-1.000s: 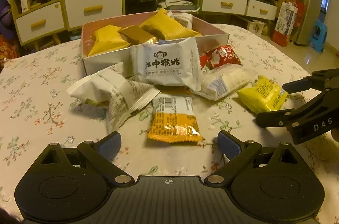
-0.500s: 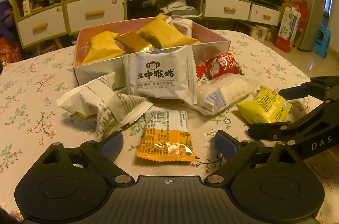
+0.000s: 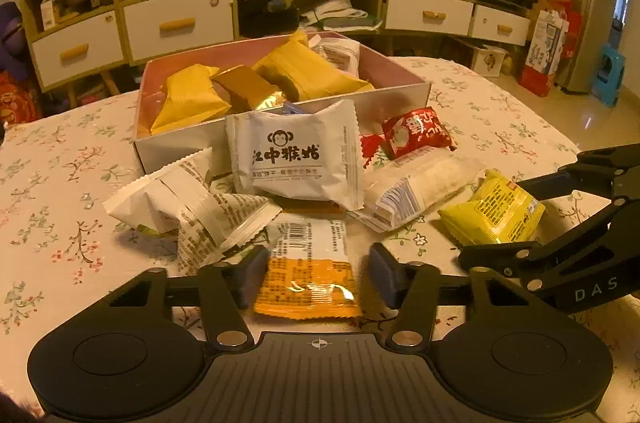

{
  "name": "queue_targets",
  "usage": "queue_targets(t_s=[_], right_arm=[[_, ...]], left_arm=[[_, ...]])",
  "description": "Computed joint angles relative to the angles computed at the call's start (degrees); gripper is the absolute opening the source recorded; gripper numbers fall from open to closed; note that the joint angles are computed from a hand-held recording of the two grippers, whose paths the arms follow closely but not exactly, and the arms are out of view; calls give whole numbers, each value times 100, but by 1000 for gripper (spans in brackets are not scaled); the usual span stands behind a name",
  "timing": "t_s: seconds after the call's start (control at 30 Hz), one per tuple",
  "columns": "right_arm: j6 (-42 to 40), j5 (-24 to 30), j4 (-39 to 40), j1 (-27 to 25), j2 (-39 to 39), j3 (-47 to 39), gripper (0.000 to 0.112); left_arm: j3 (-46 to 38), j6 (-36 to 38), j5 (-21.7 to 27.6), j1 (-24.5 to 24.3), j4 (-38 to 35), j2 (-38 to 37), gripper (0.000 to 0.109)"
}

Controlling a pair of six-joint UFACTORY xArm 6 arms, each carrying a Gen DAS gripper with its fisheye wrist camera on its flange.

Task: Organize snacks
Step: 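Grasp the orange biscuit packet with the left tool while the right grasps the yellow printed packet, then lift both packets and carry them over the box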

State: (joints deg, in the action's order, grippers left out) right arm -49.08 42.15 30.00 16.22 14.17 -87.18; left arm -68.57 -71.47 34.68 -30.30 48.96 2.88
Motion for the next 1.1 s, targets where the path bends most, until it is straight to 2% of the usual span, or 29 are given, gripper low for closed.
queue_targets(t_s=[0.07,0.43,1.03,1.1], right_arm=[[55,20,-45,2,18,-45,77],[278,84,-265,-14,74,-190,71],[351,427,170,-94,105,-545,71],[389,423,215,-86,111,-587,71]], left_arm=[[-43,185,60,2,-145,-6,42],[51,598,18,37,-644,-192,39],[167,641,-95,-26,-857,-527,38],[163,654,-103,-37,-861,-567,32]])
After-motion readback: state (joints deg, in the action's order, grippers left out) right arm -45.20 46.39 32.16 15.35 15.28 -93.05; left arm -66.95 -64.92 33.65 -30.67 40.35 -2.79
